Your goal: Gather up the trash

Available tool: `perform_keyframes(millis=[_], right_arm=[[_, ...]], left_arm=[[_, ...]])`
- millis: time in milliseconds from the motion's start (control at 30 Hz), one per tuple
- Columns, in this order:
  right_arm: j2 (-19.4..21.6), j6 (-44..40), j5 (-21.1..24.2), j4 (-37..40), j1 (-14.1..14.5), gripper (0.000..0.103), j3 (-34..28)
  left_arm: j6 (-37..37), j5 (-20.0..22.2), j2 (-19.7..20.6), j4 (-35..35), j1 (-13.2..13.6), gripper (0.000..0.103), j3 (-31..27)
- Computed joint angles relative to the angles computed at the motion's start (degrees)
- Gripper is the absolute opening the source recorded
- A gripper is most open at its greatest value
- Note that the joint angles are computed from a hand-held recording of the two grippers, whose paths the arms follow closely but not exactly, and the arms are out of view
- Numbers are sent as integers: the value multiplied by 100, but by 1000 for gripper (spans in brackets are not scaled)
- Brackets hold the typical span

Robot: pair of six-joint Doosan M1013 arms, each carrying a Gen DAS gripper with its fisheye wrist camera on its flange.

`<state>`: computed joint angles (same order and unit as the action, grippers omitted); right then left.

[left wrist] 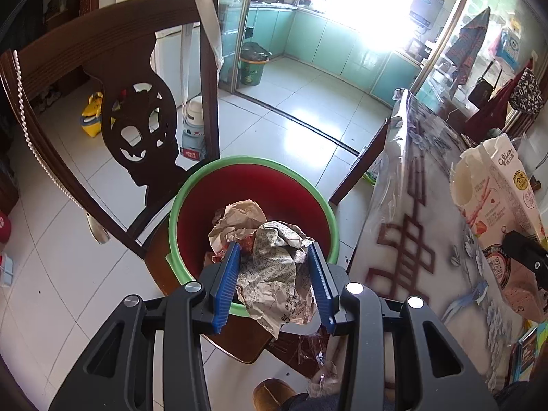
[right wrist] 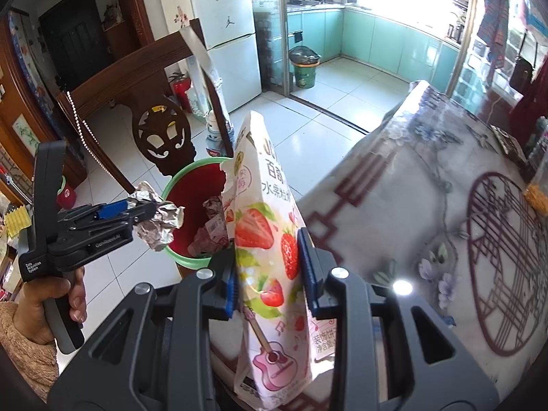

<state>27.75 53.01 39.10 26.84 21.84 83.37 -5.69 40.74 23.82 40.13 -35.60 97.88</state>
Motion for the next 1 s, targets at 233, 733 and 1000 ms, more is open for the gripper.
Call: perform_keyframes(millis=[233,733,1000], right_arm=[[457,175,536,1,151,30,-527],[472,-61,163,511,127,68,-485],[-335,-90,-587,105,-281,92,408]], left_arm=[[364,-17,211,-406,224,38,-102],[-255,564,307,146,164,82,-339],[-546,392,120,893,-348,94,-595]])
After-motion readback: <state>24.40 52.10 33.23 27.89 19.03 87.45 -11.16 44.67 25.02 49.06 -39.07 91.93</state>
